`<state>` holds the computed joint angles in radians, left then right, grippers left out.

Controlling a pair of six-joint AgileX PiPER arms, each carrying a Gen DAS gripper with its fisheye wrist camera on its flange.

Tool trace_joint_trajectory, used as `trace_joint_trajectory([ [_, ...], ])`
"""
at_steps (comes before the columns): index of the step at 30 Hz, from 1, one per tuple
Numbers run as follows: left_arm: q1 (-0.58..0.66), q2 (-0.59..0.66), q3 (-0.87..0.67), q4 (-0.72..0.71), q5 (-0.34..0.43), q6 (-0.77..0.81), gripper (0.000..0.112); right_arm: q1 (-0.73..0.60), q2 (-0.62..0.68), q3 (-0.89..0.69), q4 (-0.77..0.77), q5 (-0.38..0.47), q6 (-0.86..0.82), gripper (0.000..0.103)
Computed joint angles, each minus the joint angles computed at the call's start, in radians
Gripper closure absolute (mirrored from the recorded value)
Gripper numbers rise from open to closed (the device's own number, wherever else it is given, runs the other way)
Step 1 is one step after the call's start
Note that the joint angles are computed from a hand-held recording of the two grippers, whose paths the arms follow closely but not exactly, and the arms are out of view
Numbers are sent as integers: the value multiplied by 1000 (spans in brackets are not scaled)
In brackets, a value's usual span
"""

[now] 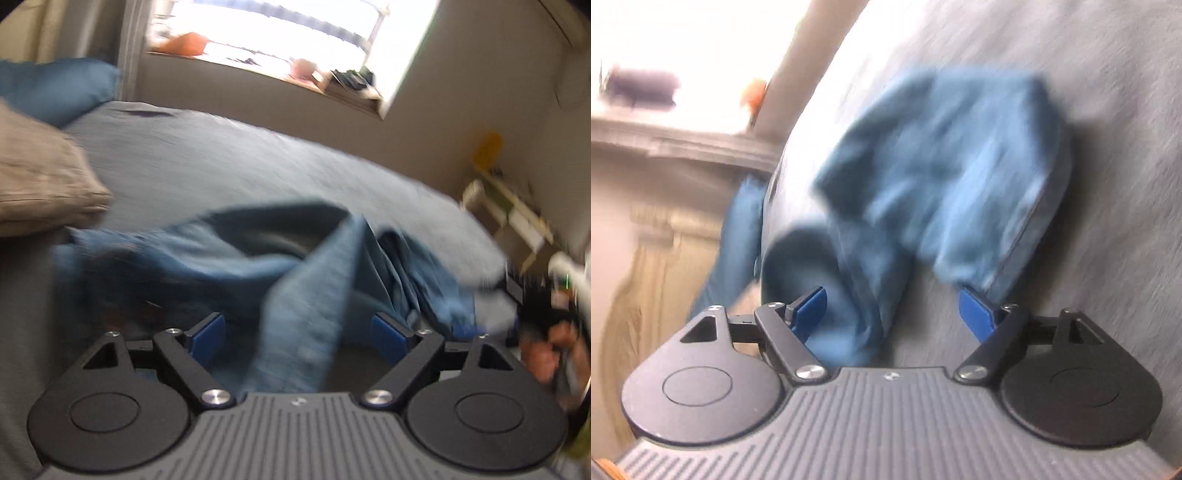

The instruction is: Fold clothes

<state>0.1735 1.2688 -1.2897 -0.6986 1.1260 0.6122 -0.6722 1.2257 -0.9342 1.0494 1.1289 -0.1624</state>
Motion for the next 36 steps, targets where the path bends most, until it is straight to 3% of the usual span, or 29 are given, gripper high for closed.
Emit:
trace_joint_trajectory([
  [4, -239, -59, 100, 215, -195, -113, 28, 114, 46, -147, -142, -114, 17, 24],
  [6, -328, -75, 138, 324, -269, -190, 29, 172, 87, -244, -238, -126, -7, 24],
  [8, -372, -94, 175, 373, -328, -225, 30, 269, 141, -352, -381, -156, -9, 23],
  [13, -372, -161, 256, 335, -448, -151, 33, 588, 297, -550, -860, -265, 161, 23],
  [18, -429, -194, 313, 398, -583, -183, 33, 719, 547, -809, -1097, -201, 324, 22],
  [21, -441, -167, 315, 429, -599, -214, 33, 735, 682, -953, -1176, -111, 363, 22],
  [24, -427, -146, 323, 416, -597, -224, 33, 712, 748, -1017, -1152, -60, 318, 20],
  [27, -406, -129, 331, 395, -608, -215, 33, 699, 710, -972, -1148, -66, 254, 35],
  [29, -393, -124, 337, 387, -615, -213, 37, 692, 667, -935, -1149, -50, 216, 61],
  [30, -383, -121, 338, 378, -613, -206, 40, 688, 640, -914, -1149, -43, 200, 68],
  [31, -366, -115, 333, 354, -596, -184, 47, 689, 609, -887, -1161, -41, 192, 84],
  [36, -299, -92, 322, 292, -546, -135, 70, 698, 397, -686, -1251, -102, 191, 89],
])
